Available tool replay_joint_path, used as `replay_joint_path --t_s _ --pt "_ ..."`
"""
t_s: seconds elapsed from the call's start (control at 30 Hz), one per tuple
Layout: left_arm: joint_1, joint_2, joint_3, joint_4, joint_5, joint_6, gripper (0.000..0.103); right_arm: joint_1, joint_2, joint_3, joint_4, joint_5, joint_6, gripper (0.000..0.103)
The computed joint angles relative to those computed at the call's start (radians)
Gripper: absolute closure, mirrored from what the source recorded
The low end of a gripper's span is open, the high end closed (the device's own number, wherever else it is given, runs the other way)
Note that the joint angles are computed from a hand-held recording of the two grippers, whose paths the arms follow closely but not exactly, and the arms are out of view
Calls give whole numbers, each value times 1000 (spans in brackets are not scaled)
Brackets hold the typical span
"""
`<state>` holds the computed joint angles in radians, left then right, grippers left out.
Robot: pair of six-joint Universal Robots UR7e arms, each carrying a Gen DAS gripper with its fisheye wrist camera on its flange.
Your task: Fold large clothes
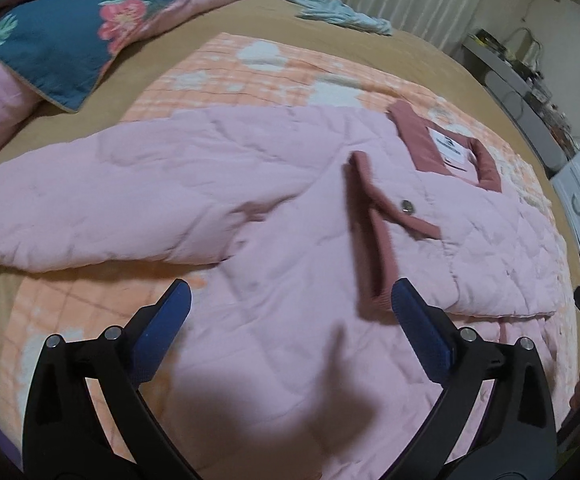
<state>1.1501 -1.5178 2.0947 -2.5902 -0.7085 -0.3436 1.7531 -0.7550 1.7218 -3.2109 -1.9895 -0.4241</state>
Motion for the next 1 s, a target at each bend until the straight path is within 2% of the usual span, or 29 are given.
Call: replay_joint_path --t_s 0.3,0.53,1.0 --pt "-15 -90 54 -15 67 -10 9 74 41 -5 9 -7 -25 4" --pt "4 -136 67 -38 91 -17 9 134 92 -44 46 -2 -53 4" --pt "100 -207 71 -90 156 -30 9 248 233 -169 136 5 -110 4"
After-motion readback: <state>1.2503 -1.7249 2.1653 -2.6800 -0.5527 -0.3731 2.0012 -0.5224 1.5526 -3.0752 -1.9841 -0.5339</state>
